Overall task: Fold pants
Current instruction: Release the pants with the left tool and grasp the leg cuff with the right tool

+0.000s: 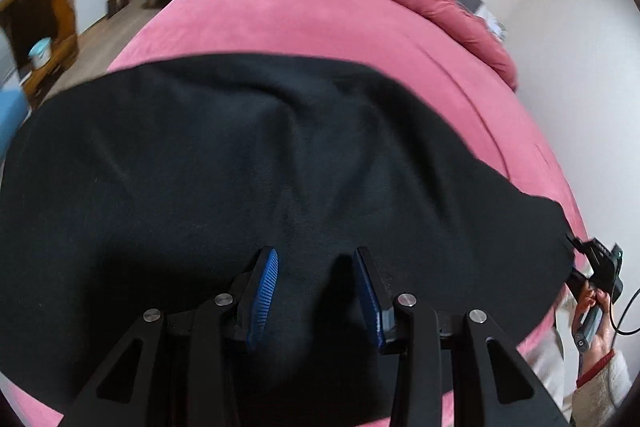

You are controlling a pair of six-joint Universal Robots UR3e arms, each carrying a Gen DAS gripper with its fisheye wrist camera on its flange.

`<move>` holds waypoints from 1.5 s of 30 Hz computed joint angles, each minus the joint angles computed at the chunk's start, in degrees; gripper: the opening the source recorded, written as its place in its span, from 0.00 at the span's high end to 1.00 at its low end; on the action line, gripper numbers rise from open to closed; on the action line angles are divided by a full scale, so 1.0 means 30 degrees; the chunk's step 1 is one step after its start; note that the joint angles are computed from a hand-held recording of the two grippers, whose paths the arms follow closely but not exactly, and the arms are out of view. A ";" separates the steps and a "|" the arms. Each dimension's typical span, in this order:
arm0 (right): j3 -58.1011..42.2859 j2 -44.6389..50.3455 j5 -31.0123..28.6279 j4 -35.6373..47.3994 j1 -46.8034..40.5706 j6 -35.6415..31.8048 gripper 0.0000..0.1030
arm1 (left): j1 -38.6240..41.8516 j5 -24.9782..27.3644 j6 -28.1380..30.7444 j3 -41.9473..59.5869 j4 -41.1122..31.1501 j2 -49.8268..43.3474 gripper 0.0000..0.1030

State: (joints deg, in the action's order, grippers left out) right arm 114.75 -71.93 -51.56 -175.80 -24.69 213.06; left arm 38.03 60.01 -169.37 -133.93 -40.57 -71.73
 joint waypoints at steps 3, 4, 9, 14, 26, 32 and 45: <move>-0.0996 0.0136 0.0255 0.1431 -0.0965 -0.0191 0.91 | 0.0522 -0.0527 -0.0516 -0.0639 0.0268 0.0309 0.61; -0.0793 -0.0106 0.0419 0.0996 -0.1013 0.0025 0.91 | 0.0689 -0.0566 -0.0340 -0.0779 0.0125 0.0492 0.61; 0.0840 -0.1703 -0.0091 -0.0910 -0.0526 -0.0981 0.91 | 0.0223 0.0211 -0.0211 -0.1551 0.1626 0.0621 0.61; 0.2261 -0.1202 -0.1408 -0.0561 -0.0568 -0.0656 0.94 | -0.1069 0.1320 -0.0751 -0.1589 0.2941 0.0297 0.61; 0.6376 -0.4614 0.0163 -0.1530 -0.4189 -0.2284 0.46 | 0.1095 -0.2311 0.0702 -0.1554 -0.0673 0.2526 0.60; 0.4366 -0.0887 0.1179 -0.3748 -0.3184 -0.2504 0.46 | -0.1125 -0.2110 -0.0504 0.0184 0.0979 0.0276 0.60; 0.3150 -0.2553 0.0270 -0.2822 -0.1851 -0.1356 0.85 | -0.8586 0.6730 -0.0929 1.0531 0.4313 -1.1029 0.60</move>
